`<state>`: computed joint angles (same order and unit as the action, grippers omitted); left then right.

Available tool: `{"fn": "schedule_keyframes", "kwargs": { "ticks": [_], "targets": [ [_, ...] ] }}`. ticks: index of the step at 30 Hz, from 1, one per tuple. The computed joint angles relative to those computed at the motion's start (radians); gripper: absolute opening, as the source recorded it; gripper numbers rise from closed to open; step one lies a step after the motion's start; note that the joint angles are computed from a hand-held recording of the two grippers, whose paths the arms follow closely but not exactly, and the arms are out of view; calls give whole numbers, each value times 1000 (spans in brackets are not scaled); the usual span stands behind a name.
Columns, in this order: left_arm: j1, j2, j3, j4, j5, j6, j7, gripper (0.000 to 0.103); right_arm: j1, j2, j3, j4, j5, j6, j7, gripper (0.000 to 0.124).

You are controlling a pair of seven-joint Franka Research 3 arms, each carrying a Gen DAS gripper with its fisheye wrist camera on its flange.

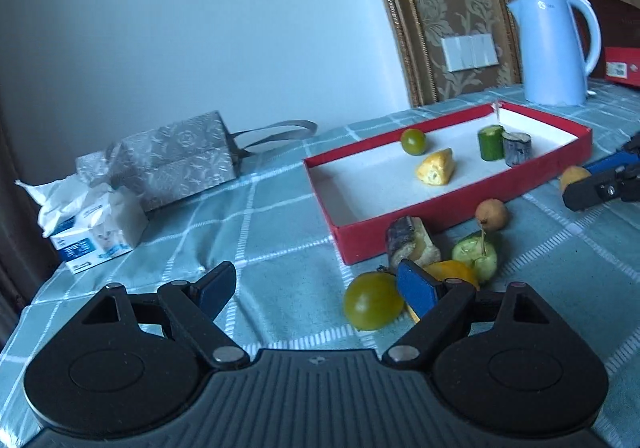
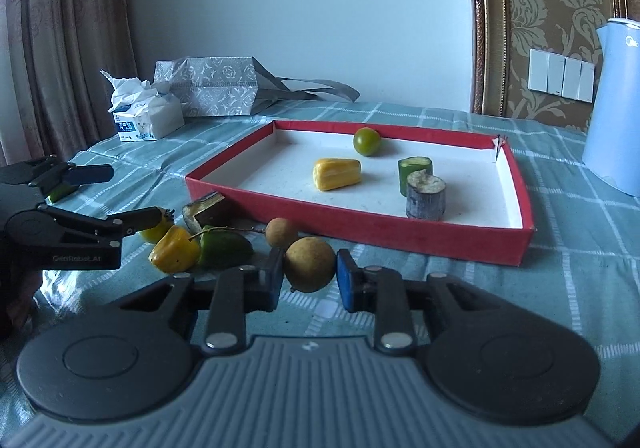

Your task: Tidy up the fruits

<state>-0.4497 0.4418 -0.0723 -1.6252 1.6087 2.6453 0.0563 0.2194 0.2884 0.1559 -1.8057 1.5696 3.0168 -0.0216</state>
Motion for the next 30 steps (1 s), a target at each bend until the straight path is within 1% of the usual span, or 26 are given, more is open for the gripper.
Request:
{"fn": "schedule_keyframes", "kwargs": {
  "ticks": [2, 3, 4, 6, 8, 9, 10, 12, 14, 19, 21, 24, 26, 28, 30],
  "targets": [
    [11, 16, -7, 17, -43, 19, 62, 87, -1, -1, 1, 0, 15, 3, -13, 27],
    [7, 23, -5, 25, -59, 12, 81, 87, 0, -1, 0, 2, 19, 3, -14, 27],
    [7, 26, -1, 29, -65, 21, 83, 87, -1, -1, -1, 2, 22, 1, -14, 27],
    [23, 32, 3, 35, -103, 64, 89, 87, -1, -1, -3, 3, 30, 0, -20, 27],
    [27, 39, 7, 43, -162, 69, 111, 87, 2, -1, -6, 2, 31, 1, -21, 27],
    [23, 38, 13, 40, -168, 77, 111, 86, 3, 0, -7, 2, 23, 1, -12, 27],
    [17, 35, 20, 38, -163, 81, 108, 84, 4, 0, -7, 3, 21, 3, -10, 27],
    [10, 36, 28, 37, -161, 91, 108, 76, 3, 3, -7, 6, 24, 7, -13, 27],
    [20, 38, 27, 37, -179, 127, 117, 68, 2, 5, -7, 8, 24, 9, -8, 27],
    [32, 42, 38, 36, -242, 184, 125, 65, 2, 6, -8, 18, 78, 15, -52, 28],
    [35, 36, 40, 24, -267, 208, 124, 57, 6, 5, -14, 19, 93, 13, -61, 27],
    [24, 31, 57, 16, -259, 225, 102, 57, 10, 4, -21, 21, 106, 11, -71, 28],
    [31, 33, 56, 16, -279, 240, 100, 56, 12, 2, -25, 18, 108, 3, -69, 28],
    [29, 34, 60, 15, -288, 248, 92, 55, 14, 2, -28, 15, 83, -3, -48, 28],
    [27, 36, 65, 16, -287, 266, 94, 48, 15, 3, -29, 8, 20, -7, 7, 28]
  ]
}}
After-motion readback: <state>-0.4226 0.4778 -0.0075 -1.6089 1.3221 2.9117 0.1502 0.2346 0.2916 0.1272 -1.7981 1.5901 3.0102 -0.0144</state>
